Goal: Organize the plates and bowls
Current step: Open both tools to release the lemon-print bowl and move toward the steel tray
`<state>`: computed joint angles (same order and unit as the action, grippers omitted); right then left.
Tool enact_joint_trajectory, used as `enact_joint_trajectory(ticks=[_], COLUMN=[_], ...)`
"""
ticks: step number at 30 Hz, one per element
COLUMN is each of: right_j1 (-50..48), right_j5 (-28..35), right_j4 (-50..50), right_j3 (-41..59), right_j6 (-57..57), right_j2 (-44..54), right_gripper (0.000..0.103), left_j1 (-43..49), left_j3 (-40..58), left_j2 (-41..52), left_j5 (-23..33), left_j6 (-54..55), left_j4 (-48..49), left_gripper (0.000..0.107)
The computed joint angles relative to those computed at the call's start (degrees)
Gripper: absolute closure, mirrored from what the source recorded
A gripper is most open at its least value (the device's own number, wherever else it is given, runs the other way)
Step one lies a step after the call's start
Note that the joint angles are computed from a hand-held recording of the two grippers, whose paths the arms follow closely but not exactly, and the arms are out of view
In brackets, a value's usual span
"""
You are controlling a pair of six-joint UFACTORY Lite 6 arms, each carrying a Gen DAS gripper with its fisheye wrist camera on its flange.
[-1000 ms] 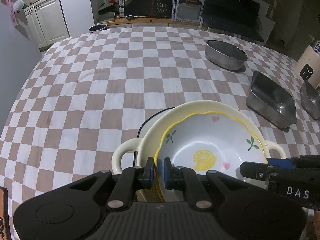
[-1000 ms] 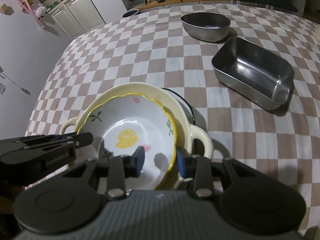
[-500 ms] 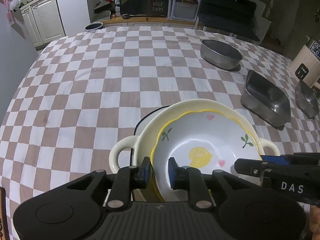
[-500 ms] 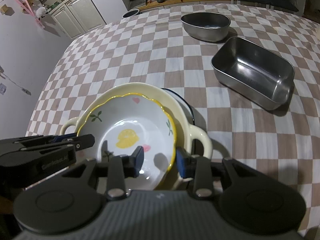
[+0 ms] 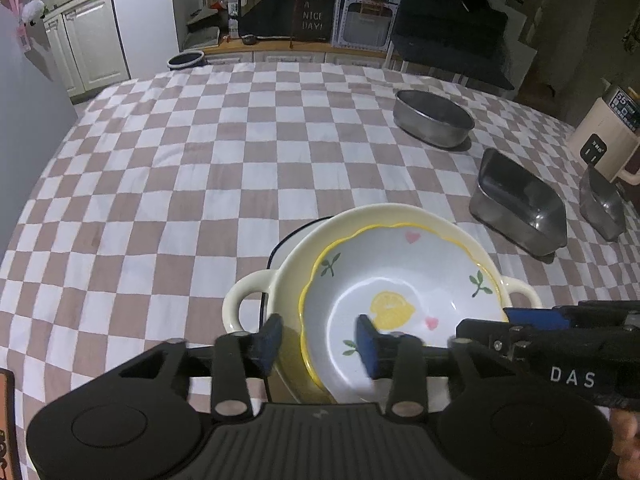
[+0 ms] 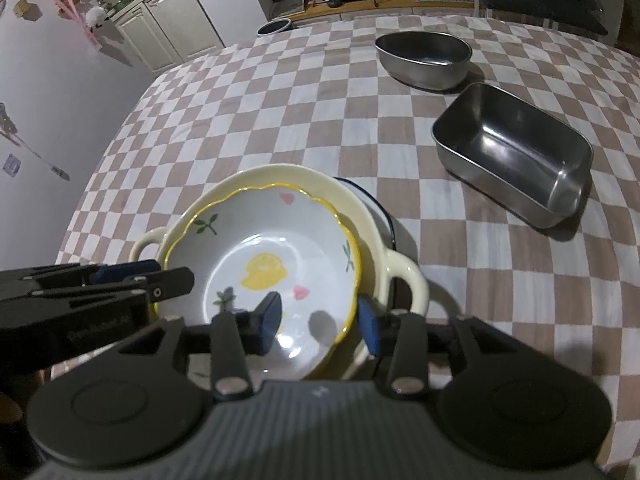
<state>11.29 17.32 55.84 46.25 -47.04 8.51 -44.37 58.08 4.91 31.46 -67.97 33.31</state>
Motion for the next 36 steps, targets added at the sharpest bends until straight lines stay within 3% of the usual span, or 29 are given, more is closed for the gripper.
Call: enact_joint_trajectory(ticks=[2, 4, 7, 13, 21, 26, 31, 36], right_j1=[0.13, 1.04, 1.41, -6.78, -23.79, -34.14, -41.11, -42.36], right_j5=[0.06, -2.58, -5.01, 2.18, 11.9, 14.37, 14.06, 12.36], right_j4=[-1.0, -2.35, -5.35, -0.27, 5.19, 11.31, 17.62, 13.37], right_j3=[-1.29, -3.82, -7.41, -10.29, -10.67, -7.95, -2.42, 7.49], right_j6=[-0.31, -0.59, -0.68, -10.06, -23.38, -31.72, -36.04, -27.2], right_j2=[-2.38, -6.52, -13.31, -22.77, -29.95, -25.4, -15.36, -1.91], right_gripper=[0.049, 0.034, 0.028, 0.015, 0.001, 0.0, 0.0, 0.0], left_j1=[-0.66, -0.87, -1.56, -3.11, -7.21, -8.55, -6.45, -5.01], left_j3=[-0.32, -1.01, -1.59, -1.0, 4.89, 16.11, 32.56, 52.49], left_j2=[-1.05, -2.32, -3.87, -5.15, -1.91, 7.61, 20.89, 36.71], left_j5=[0.49, 0.38, 1.34, 3.29, 3.27, 3.41, 2.92, 5.77], left_j6=[-1.37, -2.66, -5.89, -12.84, -24.04, -24.66, -14.31, -1.61], left_j4=[1.05, 1.61, 3.74, 8.4, 20.61, 25.77, 18.17, 10.21], left_gripper=[0.053, 0.045, 0.032, 0.008, 0.004, 0.004, 0.004, 0.004])
